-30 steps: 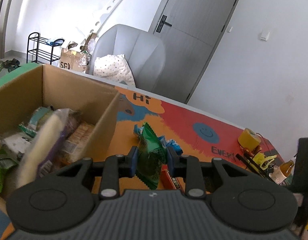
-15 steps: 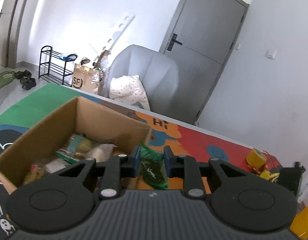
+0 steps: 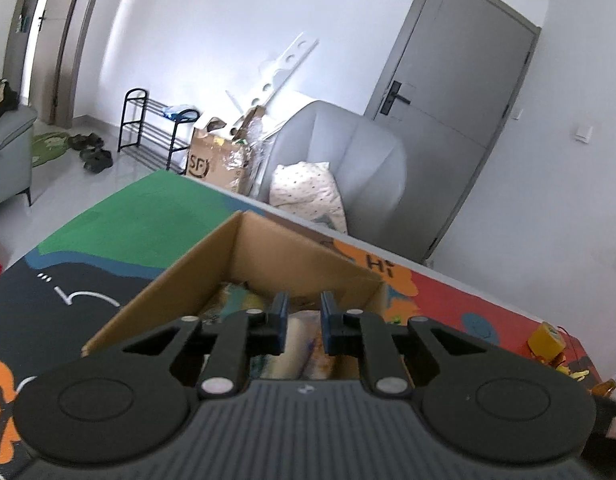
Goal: Organize snacks
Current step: 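Carry both held snacks over the cardboard box, then open both tools to drop the snacks into the box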
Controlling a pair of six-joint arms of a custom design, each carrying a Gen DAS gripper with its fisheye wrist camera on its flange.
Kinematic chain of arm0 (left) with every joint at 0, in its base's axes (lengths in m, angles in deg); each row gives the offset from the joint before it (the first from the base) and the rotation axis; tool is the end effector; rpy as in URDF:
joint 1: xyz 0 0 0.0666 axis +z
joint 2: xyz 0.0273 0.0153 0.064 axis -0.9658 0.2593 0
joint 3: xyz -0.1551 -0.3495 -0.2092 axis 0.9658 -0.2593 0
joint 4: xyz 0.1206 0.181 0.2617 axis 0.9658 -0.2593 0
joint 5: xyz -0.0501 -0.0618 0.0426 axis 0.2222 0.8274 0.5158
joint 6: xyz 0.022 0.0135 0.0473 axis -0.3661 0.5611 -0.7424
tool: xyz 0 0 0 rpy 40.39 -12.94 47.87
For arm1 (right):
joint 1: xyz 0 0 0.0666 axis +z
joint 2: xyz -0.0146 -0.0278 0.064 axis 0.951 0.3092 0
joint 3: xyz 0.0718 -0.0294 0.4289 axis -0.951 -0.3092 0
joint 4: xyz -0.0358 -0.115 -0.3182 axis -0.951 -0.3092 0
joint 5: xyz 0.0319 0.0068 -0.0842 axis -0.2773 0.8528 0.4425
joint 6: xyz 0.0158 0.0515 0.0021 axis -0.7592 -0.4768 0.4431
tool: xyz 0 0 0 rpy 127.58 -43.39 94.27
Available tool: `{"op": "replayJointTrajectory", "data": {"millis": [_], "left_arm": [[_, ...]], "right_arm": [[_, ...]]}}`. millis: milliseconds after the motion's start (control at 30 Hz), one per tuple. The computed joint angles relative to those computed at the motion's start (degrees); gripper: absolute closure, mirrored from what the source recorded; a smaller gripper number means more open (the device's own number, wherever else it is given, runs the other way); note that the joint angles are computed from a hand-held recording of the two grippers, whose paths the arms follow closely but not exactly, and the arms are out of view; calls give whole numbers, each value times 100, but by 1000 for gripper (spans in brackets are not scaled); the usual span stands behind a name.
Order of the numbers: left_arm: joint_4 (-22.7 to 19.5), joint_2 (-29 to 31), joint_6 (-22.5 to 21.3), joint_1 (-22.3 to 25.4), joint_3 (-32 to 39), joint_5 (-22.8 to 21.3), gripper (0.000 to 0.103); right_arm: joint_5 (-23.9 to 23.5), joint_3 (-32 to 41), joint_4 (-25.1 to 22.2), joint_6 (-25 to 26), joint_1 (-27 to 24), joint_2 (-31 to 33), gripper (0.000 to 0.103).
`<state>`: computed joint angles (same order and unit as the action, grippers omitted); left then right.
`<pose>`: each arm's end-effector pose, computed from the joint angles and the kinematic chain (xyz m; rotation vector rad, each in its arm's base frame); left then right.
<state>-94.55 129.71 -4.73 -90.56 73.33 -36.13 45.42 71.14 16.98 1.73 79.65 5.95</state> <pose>0.5105 -0.1388 0.4735 -0.2582 2.0898 -0.3271 0.5301 0.0801 0.4468 0.0590 2.1935 0.5449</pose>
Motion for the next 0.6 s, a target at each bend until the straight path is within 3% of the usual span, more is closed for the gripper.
{"op": "replayJointTrajectory", "data": {"millis": [133, 300, 400, 467, 600], "left_arm": [[-104, -27, 35, 70, -2, -62, 79], [-77, -125, 93, 120, -120, -74, 43], [3, -186, 98, 131, -188, -153, 30], [-4, -216, 101, 161, -201, -217, 27], [-11, -282, 105, 231, -256, -373, 19]], "right_arm": [[-156, 15, 197, -104, 71, -97, 86], [-503, 105, 363, -244, 207, -102, 86], [-921, 230, 454, -313, 285, -13, 85], [-1120, 325, 433, -331, 335, 60, 76], [-1114, 449, 293, -293, 409, 167, 75]]}}
